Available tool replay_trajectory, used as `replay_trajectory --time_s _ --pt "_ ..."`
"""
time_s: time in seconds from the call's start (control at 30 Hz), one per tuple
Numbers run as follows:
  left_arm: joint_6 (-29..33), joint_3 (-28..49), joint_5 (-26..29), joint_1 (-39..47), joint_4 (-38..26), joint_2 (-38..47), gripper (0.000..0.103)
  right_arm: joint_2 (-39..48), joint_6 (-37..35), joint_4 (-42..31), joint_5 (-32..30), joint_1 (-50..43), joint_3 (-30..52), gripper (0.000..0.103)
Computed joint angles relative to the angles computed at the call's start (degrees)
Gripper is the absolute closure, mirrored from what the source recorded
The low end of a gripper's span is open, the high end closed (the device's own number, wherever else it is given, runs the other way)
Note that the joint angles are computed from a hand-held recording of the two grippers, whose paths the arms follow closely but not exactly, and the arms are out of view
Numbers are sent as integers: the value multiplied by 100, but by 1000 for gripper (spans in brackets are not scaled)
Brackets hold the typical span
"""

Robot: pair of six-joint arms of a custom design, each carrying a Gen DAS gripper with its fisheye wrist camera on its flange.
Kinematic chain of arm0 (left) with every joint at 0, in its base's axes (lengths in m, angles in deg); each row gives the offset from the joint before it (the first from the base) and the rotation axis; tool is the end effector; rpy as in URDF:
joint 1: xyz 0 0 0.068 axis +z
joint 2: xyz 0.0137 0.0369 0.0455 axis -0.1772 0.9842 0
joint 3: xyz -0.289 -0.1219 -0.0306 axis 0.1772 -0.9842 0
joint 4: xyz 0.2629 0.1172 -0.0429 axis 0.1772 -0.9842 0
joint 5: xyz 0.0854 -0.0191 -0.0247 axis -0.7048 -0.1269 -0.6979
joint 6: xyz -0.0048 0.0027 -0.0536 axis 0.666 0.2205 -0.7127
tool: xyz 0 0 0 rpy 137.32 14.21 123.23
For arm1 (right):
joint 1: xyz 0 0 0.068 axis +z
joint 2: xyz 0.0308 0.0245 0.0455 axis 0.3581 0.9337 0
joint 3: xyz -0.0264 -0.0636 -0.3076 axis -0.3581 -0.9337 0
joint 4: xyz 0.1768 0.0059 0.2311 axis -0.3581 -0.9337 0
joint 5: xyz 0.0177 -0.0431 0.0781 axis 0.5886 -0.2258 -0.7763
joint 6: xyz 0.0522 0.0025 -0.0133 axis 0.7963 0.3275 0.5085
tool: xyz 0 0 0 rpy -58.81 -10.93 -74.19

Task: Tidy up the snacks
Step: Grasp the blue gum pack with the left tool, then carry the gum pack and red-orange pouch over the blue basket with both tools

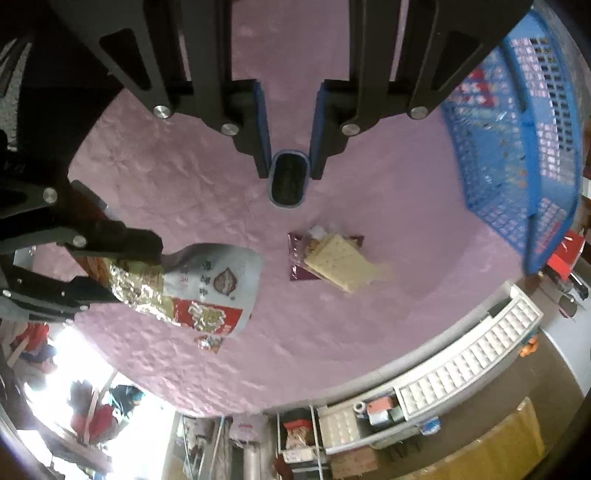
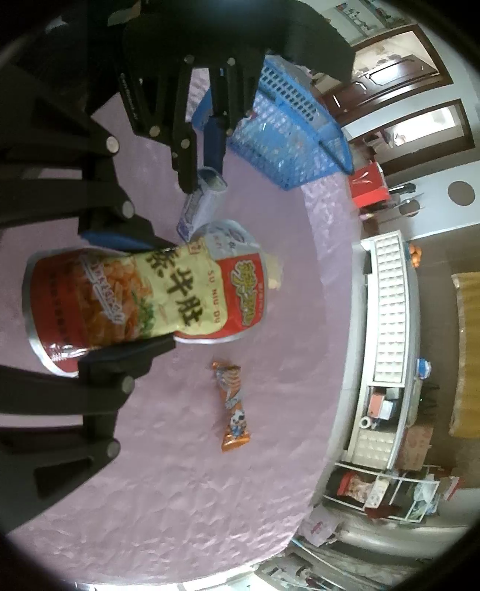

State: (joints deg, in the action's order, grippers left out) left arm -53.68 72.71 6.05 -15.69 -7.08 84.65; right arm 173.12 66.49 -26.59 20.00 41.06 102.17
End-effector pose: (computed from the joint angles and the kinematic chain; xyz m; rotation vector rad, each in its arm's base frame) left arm 0.2711 -0.0263 0.2165 0.3666 2.6762 0.0154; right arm 0.2908 0.1168 0.2482 -0.7839 2.4652 0.4276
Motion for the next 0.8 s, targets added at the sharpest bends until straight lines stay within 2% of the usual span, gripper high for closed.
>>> replay_trajectory --time_s 0.27,0.47,0.6,0.8 --pt "368 30 257 651 -820 -1487 85 -668 291 -247 360 557 169 56" --pt "678 231 479 1205 -1263 -2228 85 -881 576 -336 766 1170 529 56" --pt "1201 522 979 2097 -1657 -2571 85 -884 676 -350 1038 1614 778 56" --pt "2047 887 1783 3593 -1917 -2675 85 -600 778 -295 1393 2304 1219 56"
